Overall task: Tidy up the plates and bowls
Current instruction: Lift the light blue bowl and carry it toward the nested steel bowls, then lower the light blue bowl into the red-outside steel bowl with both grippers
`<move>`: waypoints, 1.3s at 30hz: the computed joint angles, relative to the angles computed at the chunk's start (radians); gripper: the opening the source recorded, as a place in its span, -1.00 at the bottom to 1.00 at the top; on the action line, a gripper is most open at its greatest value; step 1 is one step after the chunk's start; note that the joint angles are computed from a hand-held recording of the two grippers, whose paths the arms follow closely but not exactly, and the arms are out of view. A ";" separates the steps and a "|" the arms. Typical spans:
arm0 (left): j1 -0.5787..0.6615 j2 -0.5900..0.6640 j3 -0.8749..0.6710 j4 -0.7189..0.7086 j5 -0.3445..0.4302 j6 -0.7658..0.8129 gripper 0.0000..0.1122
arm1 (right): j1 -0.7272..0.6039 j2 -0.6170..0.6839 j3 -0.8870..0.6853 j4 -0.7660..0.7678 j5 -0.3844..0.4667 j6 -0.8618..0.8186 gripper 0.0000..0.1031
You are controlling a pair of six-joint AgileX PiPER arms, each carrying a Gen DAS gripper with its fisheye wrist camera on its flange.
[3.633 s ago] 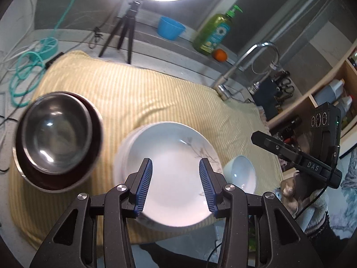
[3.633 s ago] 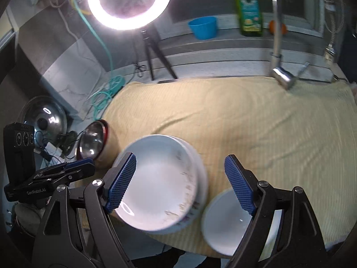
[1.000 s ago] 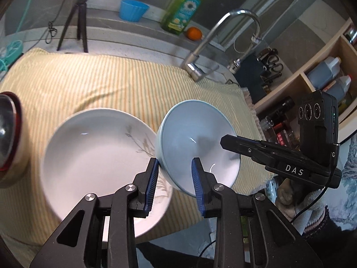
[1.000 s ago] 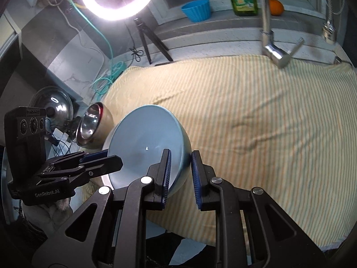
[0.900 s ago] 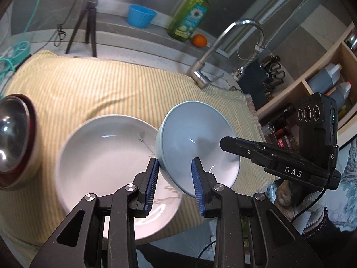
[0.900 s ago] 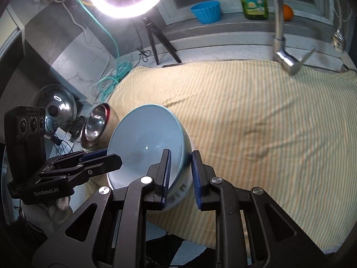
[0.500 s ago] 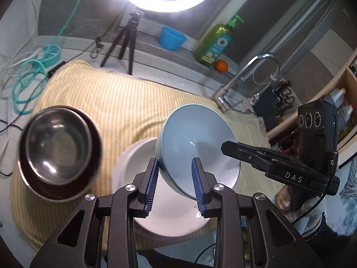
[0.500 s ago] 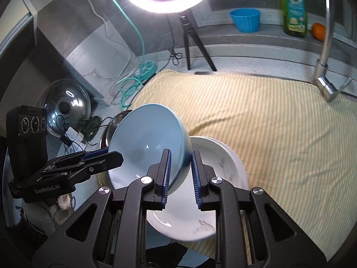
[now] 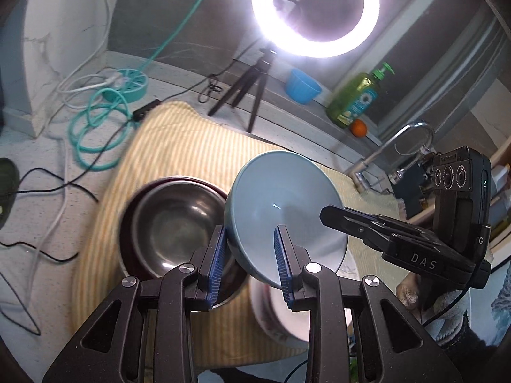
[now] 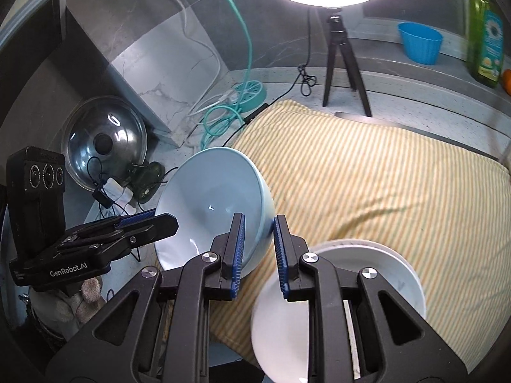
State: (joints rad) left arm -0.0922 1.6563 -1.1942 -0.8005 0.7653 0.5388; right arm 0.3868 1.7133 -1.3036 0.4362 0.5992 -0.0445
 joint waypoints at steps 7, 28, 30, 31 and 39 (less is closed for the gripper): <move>0.063 0.031 0.001 0.009 0.002 0.013 -0.51 | 0.053 0.137 -0.134 -0.053 0.036 0.049 -0.63; 0.124 0.095 -0.010 0.025 0.031 0.026 -0.51 | 0.116 0.291 -0.297 -0.182 0.102 0.139 -0.57; 0.121 0.091 -0.010 0.033 0.022 0.017 -0.51 | 0.121 0.287 -0.294 -0.195 0.091 0.148 -0.14; 0.122 0.091 -0.012 0.030 0.025 0.021 -0.48 | 0.122 0.277 -0.282 -0.196 0.073 0.148 -0.07; 0.143 0.078 -0.006 0.007 0.024 0.044 -0.46 | 0.114 0.236 -0.242 -0.197 0.042 0.151 -0.05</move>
State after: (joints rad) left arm 0.0513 1.7347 -1.2004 -0.7937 0.7891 0.5829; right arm 0.5007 1.9492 -1.5459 0.2390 0.6407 0.1068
